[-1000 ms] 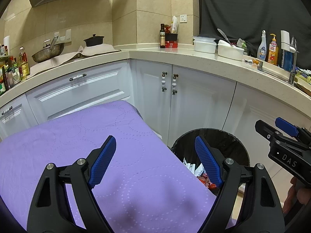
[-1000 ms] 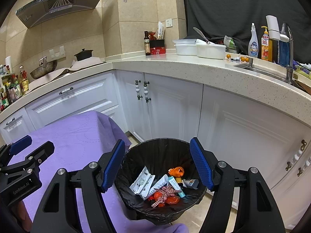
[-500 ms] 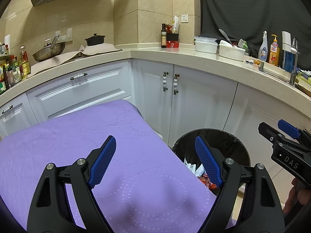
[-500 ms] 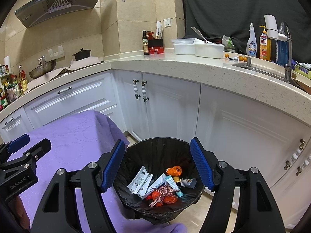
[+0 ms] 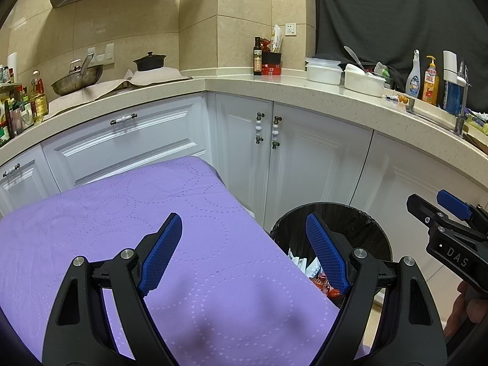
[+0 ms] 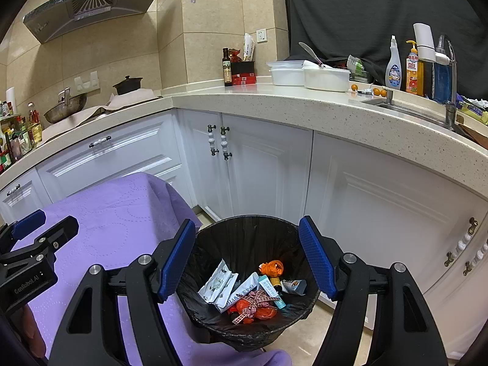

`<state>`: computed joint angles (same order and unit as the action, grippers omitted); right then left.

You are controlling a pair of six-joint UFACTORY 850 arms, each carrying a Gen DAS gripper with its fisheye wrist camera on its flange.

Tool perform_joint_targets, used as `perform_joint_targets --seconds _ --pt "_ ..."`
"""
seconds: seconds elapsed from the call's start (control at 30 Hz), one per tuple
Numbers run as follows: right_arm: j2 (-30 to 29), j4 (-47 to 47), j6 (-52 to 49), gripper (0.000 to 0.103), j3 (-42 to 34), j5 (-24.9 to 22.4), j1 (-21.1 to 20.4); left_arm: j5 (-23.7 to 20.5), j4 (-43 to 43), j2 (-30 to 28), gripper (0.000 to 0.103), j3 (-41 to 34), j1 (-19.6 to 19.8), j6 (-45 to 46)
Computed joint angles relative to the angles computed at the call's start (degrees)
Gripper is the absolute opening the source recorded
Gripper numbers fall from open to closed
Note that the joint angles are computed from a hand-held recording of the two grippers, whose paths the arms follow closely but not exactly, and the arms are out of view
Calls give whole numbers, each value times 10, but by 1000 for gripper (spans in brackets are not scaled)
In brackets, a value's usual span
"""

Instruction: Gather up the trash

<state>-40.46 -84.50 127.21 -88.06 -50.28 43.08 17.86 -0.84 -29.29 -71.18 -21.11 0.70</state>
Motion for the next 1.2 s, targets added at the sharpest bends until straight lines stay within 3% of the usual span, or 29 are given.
perform_joint_targets --seconds 0.33,0.4,0.8,1.2 --pt "2 0 0 69 2 0 0 1 2 1 83 1 0 -2" --pt "1 0 0 69 2 0 0 6 0 2 90 3 1 -1" --pt "0 1 1 70 1 -1 0 14 -37 4 97 2 -3 33" --pt "1 0 2 71 3 0 -1 6 -21 -2 98 -5 -6 21"
